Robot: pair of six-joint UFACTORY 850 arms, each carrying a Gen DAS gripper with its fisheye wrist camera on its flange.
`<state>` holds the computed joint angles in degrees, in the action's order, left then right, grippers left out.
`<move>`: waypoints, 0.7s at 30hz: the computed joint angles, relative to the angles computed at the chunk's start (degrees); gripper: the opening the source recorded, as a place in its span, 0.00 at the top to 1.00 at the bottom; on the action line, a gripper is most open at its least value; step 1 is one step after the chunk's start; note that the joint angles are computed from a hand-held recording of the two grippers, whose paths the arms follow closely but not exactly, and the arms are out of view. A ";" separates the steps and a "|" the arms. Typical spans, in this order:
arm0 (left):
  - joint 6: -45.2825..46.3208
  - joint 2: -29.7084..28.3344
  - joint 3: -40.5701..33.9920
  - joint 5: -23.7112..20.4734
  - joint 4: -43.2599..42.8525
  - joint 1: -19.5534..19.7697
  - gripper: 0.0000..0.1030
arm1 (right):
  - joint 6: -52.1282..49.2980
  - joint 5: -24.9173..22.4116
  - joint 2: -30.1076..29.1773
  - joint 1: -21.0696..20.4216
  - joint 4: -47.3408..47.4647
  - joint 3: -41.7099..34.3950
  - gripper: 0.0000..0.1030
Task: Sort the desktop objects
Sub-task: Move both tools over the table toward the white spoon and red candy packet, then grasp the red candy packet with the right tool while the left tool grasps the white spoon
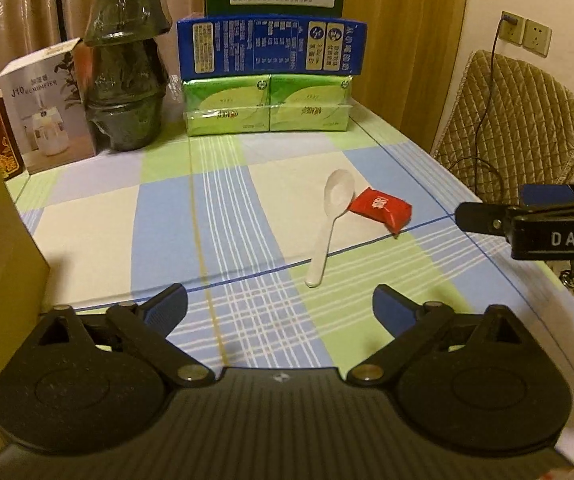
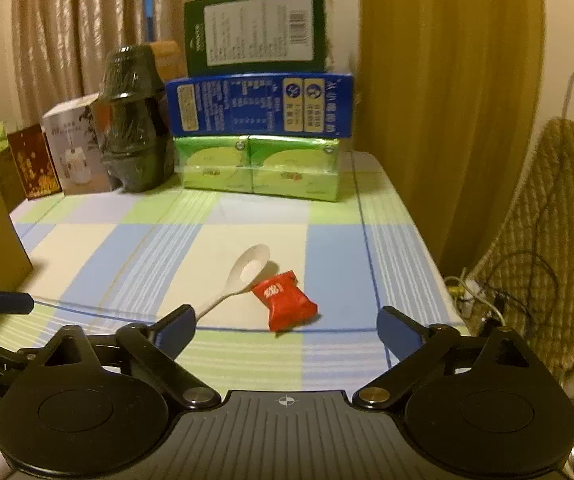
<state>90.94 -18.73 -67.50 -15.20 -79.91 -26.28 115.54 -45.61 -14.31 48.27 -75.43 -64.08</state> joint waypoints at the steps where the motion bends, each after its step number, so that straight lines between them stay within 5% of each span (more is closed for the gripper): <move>1: -0.39 -0.65 -0.57 -0.17 0.50 0.05 0.09 | -0.40 0.73 -0.44 -0.63 -0.46 -0.14 0.12; 21: 12.46 -11.03 -9.53 -5.13 -6.54 -0.99 0.31 | -4.31 9.45 -7.77 -8.25 -5.18 -2.52 0.41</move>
